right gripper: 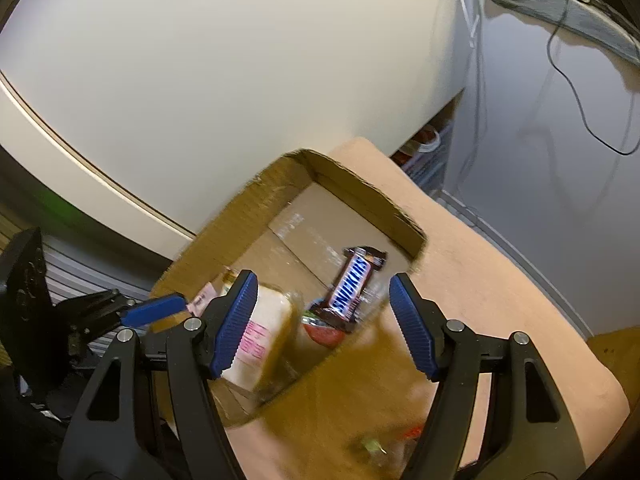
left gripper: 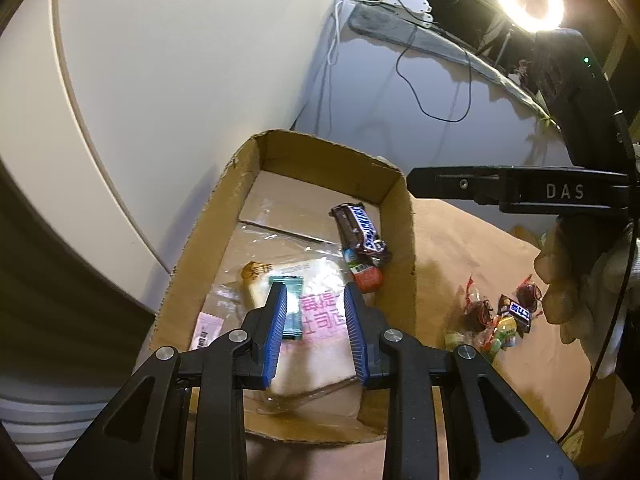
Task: Organize snacks
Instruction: 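Open both tools to drop the green candy and Snickers bar into the box, then move both tools back to the snacks on the table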
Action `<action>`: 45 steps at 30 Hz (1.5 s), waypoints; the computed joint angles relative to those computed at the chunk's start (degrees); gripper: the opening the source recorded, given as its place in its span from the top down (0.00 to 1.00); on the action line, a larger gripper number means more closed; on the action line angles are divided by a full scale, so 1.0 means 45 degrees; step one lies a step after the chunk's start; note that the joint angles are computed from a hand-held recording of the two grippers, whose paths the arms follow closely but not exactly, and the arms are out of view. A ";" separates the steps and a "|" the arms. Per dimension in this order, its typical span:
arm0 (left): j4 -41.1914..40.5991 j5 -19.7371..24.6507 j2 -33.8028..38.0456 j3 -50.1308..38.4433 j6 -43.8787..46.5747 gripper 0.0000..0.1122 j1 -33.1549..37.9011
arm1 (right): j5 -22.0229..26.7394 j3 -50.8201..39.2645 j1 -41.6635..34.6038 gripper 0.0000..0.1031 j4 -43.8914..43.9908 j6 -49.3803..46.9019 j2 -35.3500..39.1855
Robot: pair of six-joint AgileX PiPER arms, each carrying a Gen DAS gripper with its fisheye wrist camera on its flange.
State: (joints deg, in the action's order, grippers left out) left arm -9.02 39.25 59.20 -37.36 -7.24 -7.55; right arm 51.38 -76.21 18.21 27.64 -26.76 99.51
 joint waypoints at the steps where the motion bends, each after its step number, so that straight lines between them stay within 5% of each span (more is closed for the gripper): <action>1: 0.0182 0.0003 -0.0040 -0.0009 -0.0231 0.75 -0.0199 | -0.0018 0.0120 -0.0081 0.31 -0.0059 -0.0010 -0.0108; 11: 0.1528 -0.0016 0.0173 -0.0273 -0.2662 0.75 -0.3131 | -0.0524 0.2525 -0.2311 0.31 0.0630 -0.1581 -0.2327; 25: 0.2108 -0.0774 0.1991 -0.0637 -0.4600 0.75 -0.7108 | 0.0469 0.6303 -0.6249 0.23 0.0333 -0.4010 -0.5232; 36: 0.1369 -0.1839 0.4337 -0.1002 -0.4162 0.75 -0.7972 | -0.0065 0.9768 -0.6894 0.24 0.0156 -0.5042 -0.6454; 39: 0.0918 -0.2045 0.4955 -0.1210 -0.3848 0.75 -0.7805 | -0.0400 1.0163 -0.6790 0.30 0.0316 -0.5131 -0.6210; 45: 0.1011 -0.2399 0.5704 -0.1492 -0.4092 0.59 -0.7655 | -0.1062 1.0464 -0.6451 0.38 0.0660 -0.5051 -0.5491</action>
